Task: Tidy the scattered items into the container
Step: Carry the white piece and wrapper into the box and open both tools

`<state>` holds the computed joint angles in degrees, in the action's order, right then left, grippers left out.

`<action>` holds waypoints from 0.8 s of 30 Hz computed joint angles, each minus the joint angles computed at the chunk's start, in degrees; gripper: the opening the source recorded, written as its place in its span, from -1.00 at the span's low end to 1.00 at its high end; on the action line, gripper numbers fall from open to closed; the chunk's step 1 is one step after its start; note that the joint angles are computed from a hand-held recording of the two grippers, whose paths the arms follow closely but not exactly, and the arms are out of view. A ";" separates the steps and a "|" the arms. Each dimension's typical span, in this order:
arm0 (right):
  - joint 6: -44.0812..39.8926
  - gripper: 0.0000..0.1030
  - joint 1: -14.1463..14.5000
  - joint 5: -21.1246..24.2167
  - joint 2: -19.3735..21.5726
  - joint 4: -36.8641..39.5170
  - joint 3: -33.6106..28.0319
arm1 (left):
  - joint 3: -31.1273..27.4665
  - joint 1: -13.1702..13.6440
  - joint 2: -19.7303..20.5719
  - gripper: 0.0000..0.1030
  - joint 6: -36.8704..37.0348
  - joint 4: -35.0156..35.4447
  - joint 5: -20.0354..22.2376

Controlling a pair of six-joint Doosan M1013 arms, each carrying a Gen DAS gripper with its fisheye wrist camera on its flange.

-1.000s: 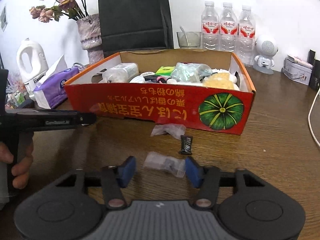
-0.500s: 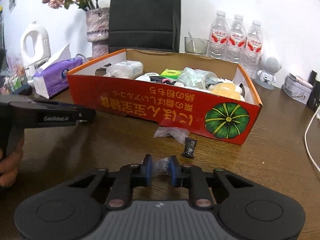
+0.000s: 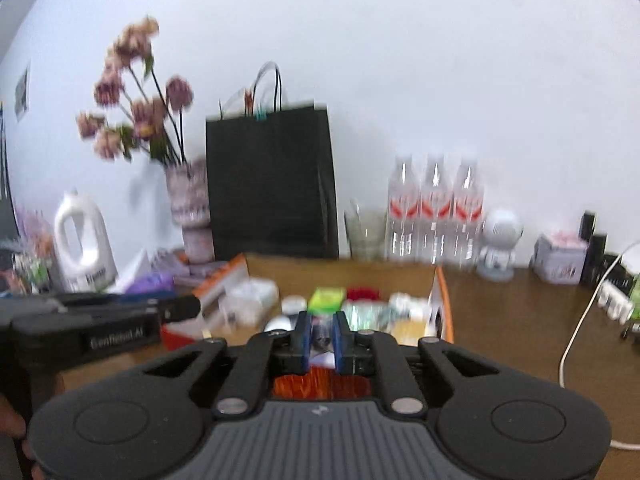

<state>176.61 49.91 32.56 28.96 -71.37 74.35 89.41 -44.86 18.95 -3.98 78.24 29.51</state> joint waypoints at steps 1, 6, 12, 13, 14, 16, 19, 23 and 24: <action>0.83 -0.81 0.21 0.10 -0.39 -1.03 0.35 | 0.39 -0.35 -0.43 -0.47 -0.52 0.75 0.28; 4.13 -0.81 1.58 0.68 -2.15 -4.00 2.93 | 2.76 -2.22 -2.58 -0.47 -3.96 4.68 2.59; 10.31 -0.81 3.88 1.99 -4.33 -8.02 7.17 | 7.13 -5.10 -5.41 -0.47 -10.18 10.73 6.12; 11.27 -0.81 4.28 2.11 -4.68 -8.55 7.88 | 7.69 -5.60 -5.72 -0.47 -10.63 11.25 6.56; 12.14 -0.81 4.65 2.26 -4.97 -8.92 8.46 | 8.36 -6.15 -6.08 -0.47 -11.45 12.07 7.01; 13.81 -0.81 5.56 3.09 -5.50 -10.19 9.52 | 9.93 -7.37 -6.93 -0.47 -13.82 14.17 8.17; 17.04 -0.81 7.13 4.40 -6.63 -13.00 11.54 | 12.47 -9.56 -8.32 -0.47 -16.83 16.28 11.07; 18.10 -0.81 9.21 7.01 -7.99 -14.68 13.70 | 15.78 -11.94 -10.11 -0.47 -19.28 17.01 14.04; 18.64 -0.81 9.61 7.19 -8.42 -15.13 14.33 | 16.48 -12.39 -10.50 -0.47 -19.63 16.55 14.46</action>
<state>195.25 59.53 39.75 20.54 -86.49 88.68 105.89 -57.24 8.45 -23.61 94.79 43.96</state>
